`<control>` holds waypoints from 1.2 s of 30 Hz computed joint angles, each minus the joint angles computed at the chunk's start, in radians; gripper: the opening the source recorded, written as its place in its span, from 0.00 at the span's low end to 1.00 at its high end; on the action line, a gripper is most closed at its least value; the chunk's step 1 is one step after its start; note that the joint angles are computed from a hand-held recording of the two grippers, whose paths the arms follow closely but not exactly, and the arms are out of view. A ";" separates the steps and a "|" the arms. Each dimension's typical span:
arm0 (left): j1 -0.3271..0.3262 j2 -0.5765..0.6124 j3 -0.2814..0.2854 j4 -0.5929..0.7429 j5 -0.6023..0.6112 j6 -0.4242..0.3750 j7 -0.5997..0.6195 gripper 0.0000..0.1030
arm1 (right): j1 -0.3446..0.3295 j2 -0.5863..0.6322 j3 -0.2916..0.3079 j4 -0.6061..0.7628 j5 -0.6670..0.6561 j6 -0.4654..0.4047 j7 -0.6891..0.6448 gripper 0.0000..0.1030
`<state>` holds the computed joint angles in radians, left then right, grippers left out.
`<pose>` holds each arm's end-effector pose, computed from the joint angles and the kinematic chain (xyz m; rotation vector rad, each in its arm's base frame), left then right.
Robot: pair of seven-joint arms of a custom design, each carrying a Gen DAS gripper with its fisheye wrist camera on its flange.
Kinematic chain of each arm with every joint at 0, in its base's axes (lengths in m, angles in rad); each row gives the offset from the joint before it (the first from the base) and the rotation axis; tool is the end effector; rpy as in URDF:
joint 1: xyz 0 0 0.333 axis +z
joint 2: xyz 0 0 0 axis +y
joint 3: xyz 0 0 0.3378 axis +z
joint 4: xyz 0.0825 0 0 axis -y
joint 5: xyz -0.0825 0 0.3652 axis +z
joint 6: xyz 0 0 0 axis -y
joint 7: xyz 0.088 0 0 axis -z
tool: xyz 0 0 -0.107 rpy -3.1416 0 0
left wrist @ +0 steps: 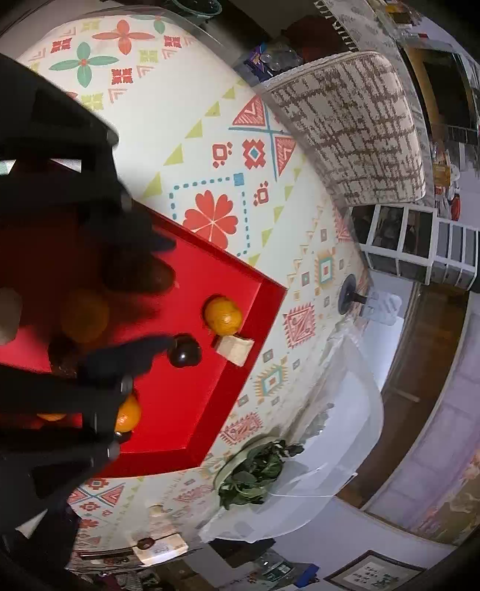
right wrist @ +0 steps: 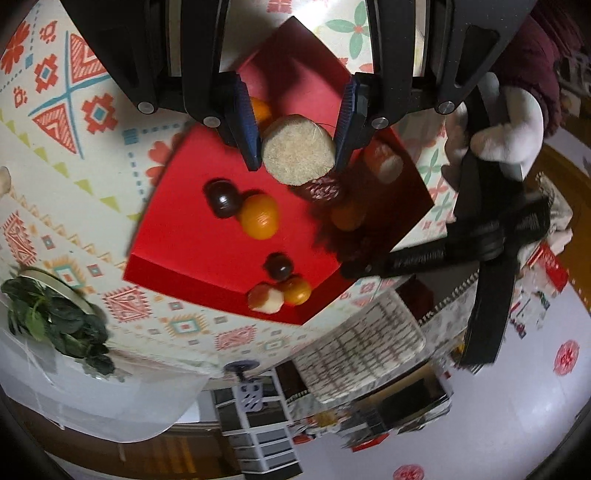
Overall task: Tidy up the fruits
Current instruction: 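Open both grippers to drop the red date and yam piece into the tray, then move the right gripper to the last red date while the left moves to a yam piece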
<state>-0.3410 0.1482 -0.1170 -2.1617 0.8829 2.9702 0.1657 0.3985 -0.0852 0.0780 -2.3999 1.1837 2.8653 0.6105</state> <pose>0.4936 -0.2998 0.4223 -2.0128 1.7682 -0.9245 0.4549 0.1775 0.4197 -1.9697 1.3552 -0.1147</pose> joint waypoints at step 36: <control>-0.145 0.056 -0.160 0.231 0.034 0.001 0.030 0.89 | -0.126 -0.226 -0.130 -0.170 0.252 0.007 -0.212 0.52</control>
